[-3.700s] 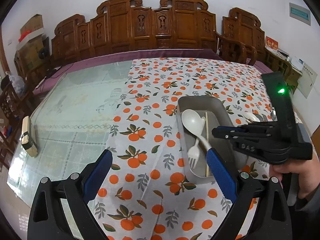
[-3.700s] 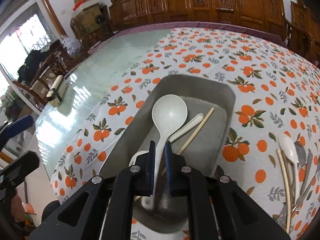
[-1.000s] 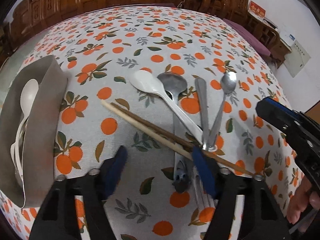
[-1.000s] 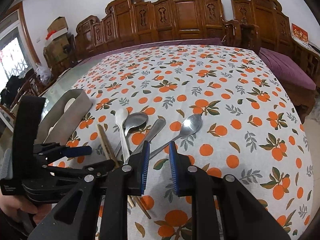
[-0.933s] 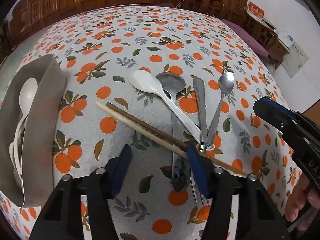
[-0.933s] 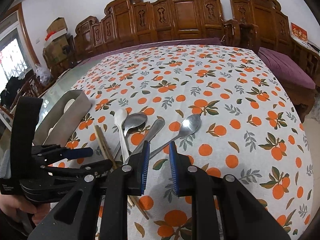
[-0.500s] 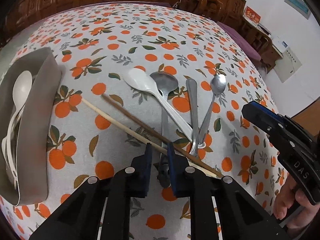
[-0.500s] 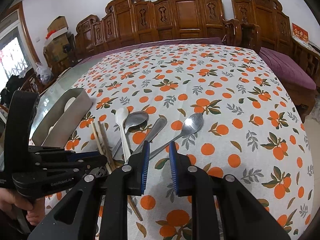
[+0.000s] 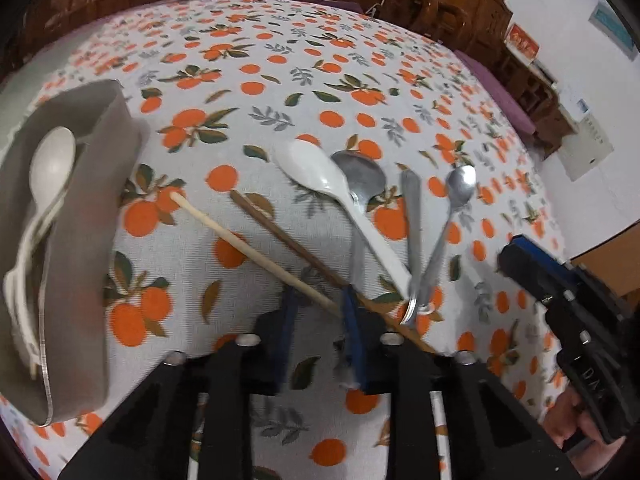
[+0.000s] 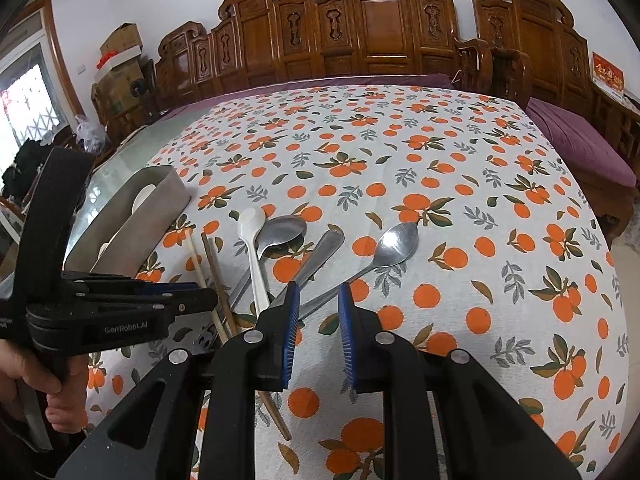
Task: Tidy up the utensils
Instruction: 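Move the left tool over the pile and grasp a wooden chopstick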
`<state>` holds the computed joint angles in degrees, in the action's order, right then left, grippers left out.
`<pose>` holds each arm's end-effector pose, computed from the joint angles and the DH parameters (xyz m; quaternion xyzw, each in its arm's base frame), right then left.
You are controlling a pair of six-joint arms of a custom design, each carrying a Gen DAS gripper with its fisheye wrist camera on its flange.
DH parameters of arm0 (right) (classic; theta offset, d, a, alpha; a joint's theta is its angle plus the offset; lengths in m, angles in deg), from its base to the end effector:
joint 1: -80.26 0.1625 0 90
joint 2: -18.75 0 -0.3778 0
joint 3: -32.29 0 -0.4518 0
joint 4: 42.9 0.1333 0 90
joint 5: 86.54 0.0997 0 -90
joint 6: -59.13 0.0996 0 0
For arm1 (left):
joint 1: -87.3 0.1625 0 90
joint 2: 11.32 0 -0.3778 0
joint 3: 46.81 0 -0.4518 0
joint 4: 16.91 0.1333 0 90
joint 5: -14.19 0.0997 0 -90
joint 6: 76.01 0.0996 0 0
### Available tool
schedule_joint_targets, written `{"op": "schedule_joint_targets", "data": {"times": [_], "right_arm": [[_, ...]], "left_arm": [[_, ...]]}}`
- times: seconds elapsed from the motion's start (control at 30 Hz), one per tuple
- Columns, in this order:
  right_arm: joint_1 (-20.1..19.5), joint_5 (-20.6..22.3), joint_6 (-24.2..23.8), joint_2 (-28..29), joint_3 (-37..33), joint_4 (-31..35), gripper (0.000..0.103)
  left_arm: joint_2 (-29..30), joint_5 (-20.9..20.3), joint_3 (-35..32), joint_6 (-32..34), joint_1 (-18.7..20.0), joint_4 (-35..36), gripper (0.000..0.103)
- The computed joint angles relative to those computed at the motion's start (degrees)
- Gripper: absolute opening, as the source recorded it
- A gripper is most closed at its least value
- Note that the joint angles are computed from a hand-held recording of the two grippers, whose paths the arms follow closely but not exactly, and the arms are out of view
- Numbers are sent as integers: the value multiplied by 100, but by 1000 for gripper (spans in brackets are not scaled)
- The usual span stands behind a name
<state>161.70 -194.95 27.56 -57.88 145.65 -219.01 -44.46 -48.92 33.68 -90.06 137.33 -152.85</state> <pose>0.0135 -0.5947 0.2740 0.1134 -0.8922 0.3374 0.2780 -0.3258 -0.6663 -0.0545 0.2209 0.9471 -0.0949 0.2126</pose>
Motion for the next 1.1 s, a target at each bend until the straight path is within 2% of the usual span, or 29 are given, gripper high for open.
{"op": "schedule_joint_targets", "data": {"times": [0.07, 0.1, 0.13, 0.23, 0.33, 0.47, 0.63, 0.8, 0.9, 0.97, 1.07, 1.1], "right_arm": [[-1, 7, -26, 0, 0, 13, 22], [-4, 3, -31, 0, 2, 14, 22], [-9, 3, -28, -2, 3, 24, 22], [-4, 21, -32, -6, 4, 52, 22], [20, 32, -92, 20, 0, 72, 22], [48, -17, -140, 59, -9, 76, 22], [50, -28, -102, 73, -8, 67, 22], [43, -19, -115, 67, -10, 70, 22], [45, -43, -101, 70, -15, 71, 22], [40, -19, -95, 61, -8, 70, 22], [42, 25, -127, 50, -3, 100, 22], [50, 66, -164, 49, 8, 109, 22]], "left_arm": [[-17, -7, 8, -45, -6, 35, 13], [-43, -10, 37, -19, -16, 32, 4], [-72, 11, 60, 21, -33, 81, 0], [-123, 56, 83, -45, 14, 283, 0], [-207, -14, 182, 49, 57, 190, 0], [-266, -147, 156, -183, 86, 259, 0], [-199, -13, 57, -270, 73, 149, 26], [75, 234, -287, -279, 38, 403, 28], [192, 607, -360, -163, -37, 528, 28], [195, 770, -313, -19, -92, 531, 25], [75, 692, -166, 46, -70, 408, 18], [31, 663, -120, 80, -67, 358, 0]]}}
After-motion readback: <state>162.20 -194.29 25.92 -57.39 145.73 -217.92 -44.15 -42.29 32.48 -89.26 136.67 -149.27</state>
